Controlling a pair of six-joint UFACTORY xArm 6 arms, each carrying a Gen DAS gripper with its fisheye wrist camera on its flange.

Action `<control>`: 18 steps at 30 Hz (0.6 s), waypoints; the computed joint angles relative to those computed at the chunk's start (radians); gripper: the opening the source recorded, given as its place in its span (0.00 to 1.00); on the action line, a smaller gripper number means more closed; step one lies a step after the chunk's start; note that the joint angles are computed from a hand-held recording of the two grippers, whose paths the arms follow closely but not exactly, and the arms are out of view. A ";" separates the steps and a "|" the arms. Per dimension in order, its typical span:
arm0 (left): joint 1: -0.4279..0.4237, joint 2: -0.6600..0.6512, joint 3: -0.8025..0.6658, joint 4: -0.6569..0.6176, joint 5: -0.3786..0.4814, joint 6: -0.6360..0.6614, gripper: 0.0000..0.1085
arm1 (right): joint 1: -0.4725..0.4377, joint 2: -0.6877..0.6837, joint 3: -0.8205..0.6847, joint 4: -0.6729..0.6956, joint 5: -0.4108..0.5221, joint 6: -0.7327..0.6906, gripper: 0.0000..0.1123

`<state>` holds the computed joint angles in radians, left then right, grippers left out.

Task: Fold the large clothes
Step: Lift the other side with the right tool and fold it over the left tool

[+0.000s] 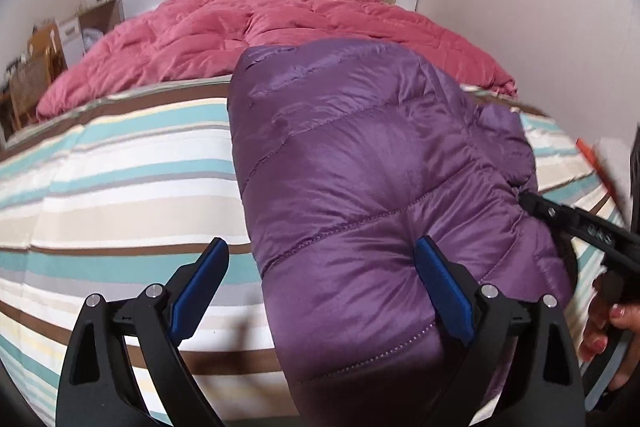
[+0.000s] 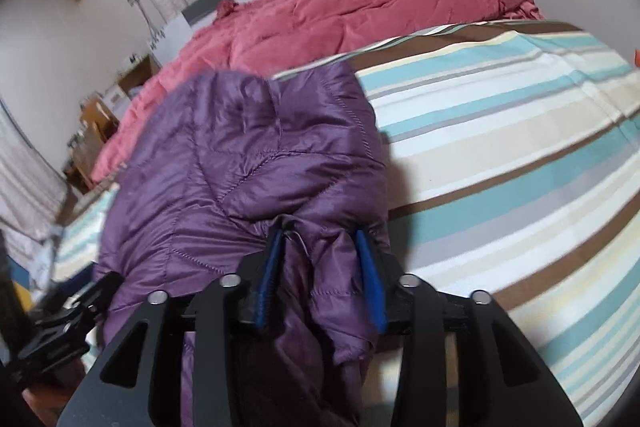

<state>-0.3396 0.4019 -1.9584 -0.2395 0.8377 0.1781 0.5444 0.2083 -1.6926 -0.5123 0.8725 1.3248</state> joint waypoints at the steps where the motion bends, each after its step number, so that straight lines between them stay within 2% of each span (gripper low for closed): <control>1: 0.005 0.000 -0.005 -0.009 0.002 -0.004 0.91 | 0.001 -0.021 0.024 -0.008 -0.012 0.023 0.53; 2: 0.008 -0.001 -0.005 -0.015 0.000 -0.007 0.92 | 0.005 -0.033 0.032 -0.011 -0.003 0.034 0.57; 3: 0.014 0.001 -0.014 -0.029 0.002 -0.004 0.92 | 0.005 -0.042 0.041 -0.005 -0.006 0.033 0.57; 6: 0.031 0.041 -0.086 -0.103 0.049 0.026 0.93 | -0.015 -0.064 0.084 0.060 -0.082 0.016 0.60; 9: 0.040 0.126 -0.231 -0.121 0.173 0.015 0.93 | -0.043 -0.059 0.094 0.137 -0.120 0.006 0.62; 12: 0.041 0.207 -0.365 -0.093 0.285 0.022 0.93 | -0.059 -0.028 0.067 0.232 -0.116 -0.064 0.62; 16: 0.044 0.270 -0.479 -0.087 0.385 0.013 0.93 | -0.072 -0.002 0.044 0.324 -0.109 -0.132 0.62; 18: 0.042 0.279 -0.496 -0.082 0.398 0.016 0.93 | -0.075 0.029 -0.003 0.354 -0.065 -0.180 0.62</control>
